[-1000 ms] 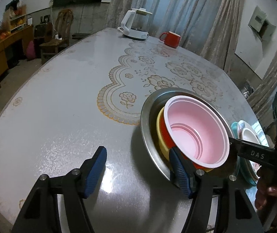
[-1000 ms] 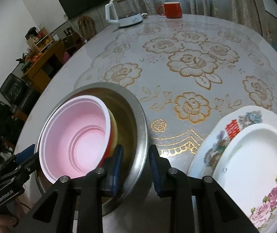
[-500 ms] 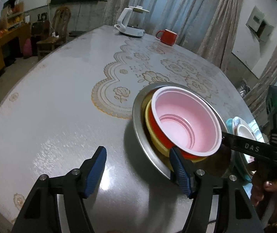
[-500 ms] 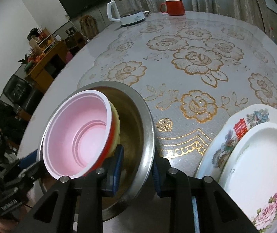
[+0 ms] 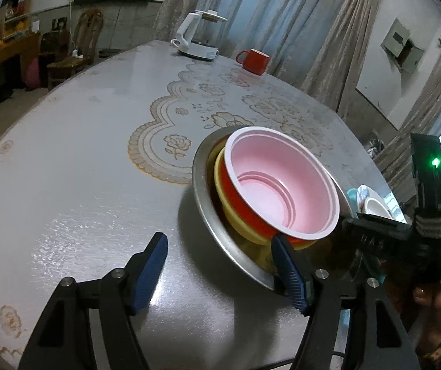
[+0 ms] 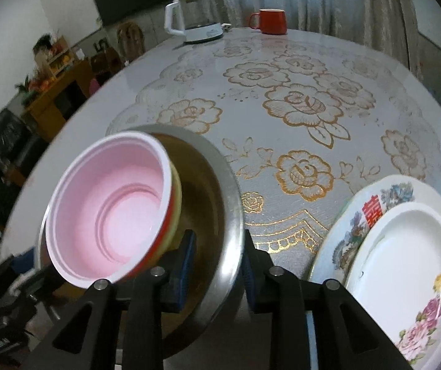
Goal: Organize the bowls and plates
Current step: 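Close both tools on the steel bowl's rim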
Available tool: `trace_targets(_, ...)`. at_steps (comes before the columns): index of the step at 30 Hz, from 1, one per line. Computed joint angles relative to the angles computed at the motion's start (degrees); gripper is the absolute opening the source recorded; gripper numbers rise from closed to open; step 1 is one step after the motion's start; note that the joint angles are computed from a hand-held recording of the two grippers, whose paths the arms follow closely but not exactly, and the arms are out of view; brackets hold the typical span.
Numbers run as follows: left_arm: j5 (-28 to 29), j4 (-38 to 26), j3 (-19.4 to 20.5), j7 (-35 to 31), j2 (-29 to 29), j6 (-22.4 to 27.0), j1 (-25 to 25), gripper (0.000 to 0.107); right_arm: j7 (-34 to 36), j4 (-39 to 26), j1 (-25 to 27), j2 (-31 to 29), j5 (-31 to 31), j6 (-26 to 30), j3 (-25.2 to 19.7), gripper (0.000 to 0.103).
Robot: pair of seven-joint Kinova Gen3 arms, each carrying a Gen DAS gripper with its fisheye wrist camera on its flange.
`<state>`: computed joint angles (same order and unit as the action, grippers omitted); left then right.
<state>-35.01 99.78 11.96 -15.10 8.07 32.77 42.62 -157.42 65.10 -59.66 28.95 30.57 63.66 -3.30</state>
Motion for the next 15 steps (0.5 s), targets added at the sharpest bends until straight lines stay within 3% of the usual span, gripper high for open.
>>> trace_targets(6,-0.16,0.41,-0.24,-1.77,0.32,-2.15,0.18,0.073,5.54,-5.85,-2.04,3.93,1.27,6.71,0.79,0.037)
trace_targets(11,-0.5,2.34,-0.65,-2.0,-0.19,-7.12,-0.12,0.057,4.69,-2.0,0.15,1.29,-0.88,1.4,0.16,0.036)
trace_targets(13,0.79,1.88,-0.08,-4.16,0.01,-7.56,-0.66,0.048,4.52,0.39,1.37,-0.35,-2.14,-1.51,-0.44,0.031)
trace_targets(15,-0.18,1.08,-0.81,-4.07,0.31,-6.09,0.65,0.048,3.24,2.97,1.62,-1.72,-1.71,-4.19,-0.31,0.023)
